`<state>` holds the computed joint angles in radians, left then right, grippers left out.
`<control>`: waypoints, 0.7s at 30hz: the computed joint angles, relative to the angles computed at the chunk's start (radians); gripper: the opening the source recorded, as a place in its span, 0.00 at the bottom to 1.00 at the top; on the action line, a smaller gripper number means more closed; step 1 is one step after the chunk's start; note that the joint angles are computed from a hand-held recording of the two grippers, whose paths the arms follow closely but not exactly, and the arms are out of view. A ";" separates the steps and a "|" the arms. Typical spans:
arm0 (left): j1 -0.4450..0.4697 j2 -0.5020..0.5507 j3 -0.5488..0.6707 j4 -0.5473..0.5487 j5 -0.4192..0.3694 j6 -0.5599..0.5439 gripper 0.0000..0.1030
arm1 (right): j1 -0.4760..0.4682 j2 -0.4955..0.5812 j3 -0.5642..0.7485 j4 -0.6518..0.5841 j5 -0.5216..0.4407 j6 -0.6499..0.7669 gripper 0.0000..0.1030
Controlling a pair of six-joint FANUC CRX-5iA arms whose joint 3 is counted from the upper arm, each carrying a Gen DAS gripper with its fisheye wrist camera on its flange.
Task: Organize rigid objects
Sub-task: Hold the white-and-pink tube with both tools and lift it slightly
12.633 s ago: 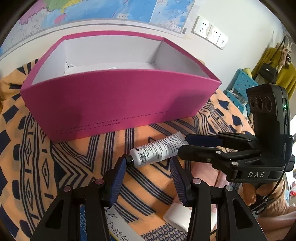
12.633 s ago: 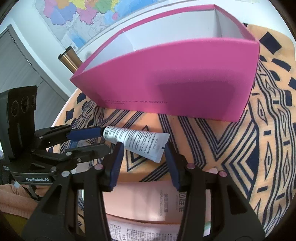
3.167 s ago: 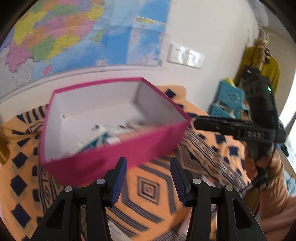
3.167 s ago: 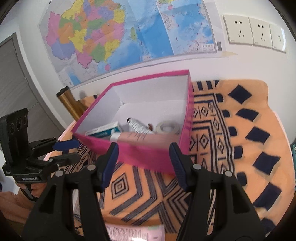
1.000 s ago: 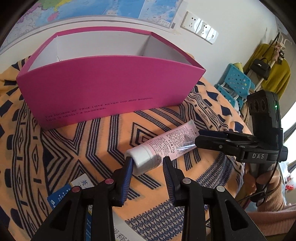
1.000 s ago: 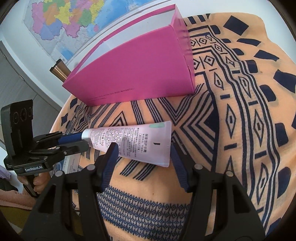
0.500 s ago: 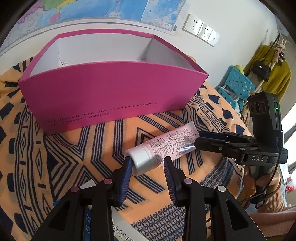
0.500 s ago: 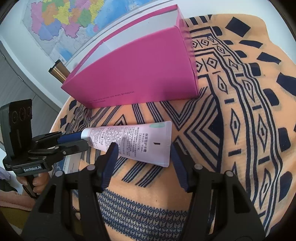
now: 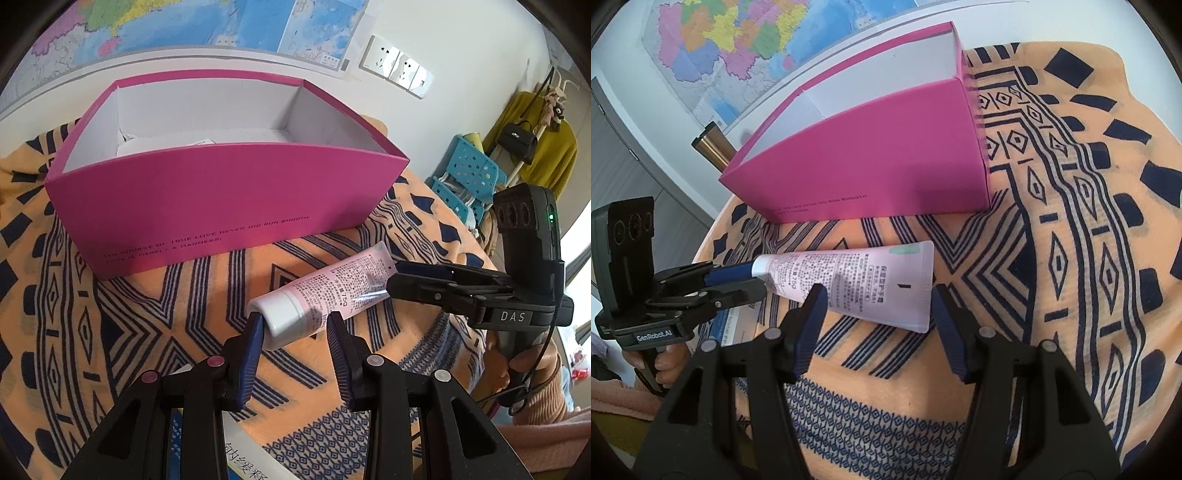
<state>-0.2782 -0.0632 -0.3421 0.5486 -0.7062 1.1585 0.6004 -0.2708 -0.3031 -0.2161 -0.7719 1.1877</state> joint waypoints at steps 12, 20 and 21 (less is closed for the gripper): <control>0.001 -0.010 -0.004 0.005 0.008 -0.011 0.33 | 0.008 -0.011 -0.005 0.018 0.006 -0.007 0.59; 0.000 -0.011 -0.003 0.009 0.011 -0.016 0.33 | 0.010 -0.013 -0.006 0.025 0.007 -0.012 0.59; -0.001 -0.011 -0.002 0.007 0.011 -0.015 0.33 | 0.010 -0.013 -0.006 0.025 0.007 -0.012 0.59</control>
<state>-0.2787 -0.0737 -0.3440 0.5554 -0.6952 1.1434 0.6103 -0.2834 -0.3091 -0.1914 -0.7645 1.1759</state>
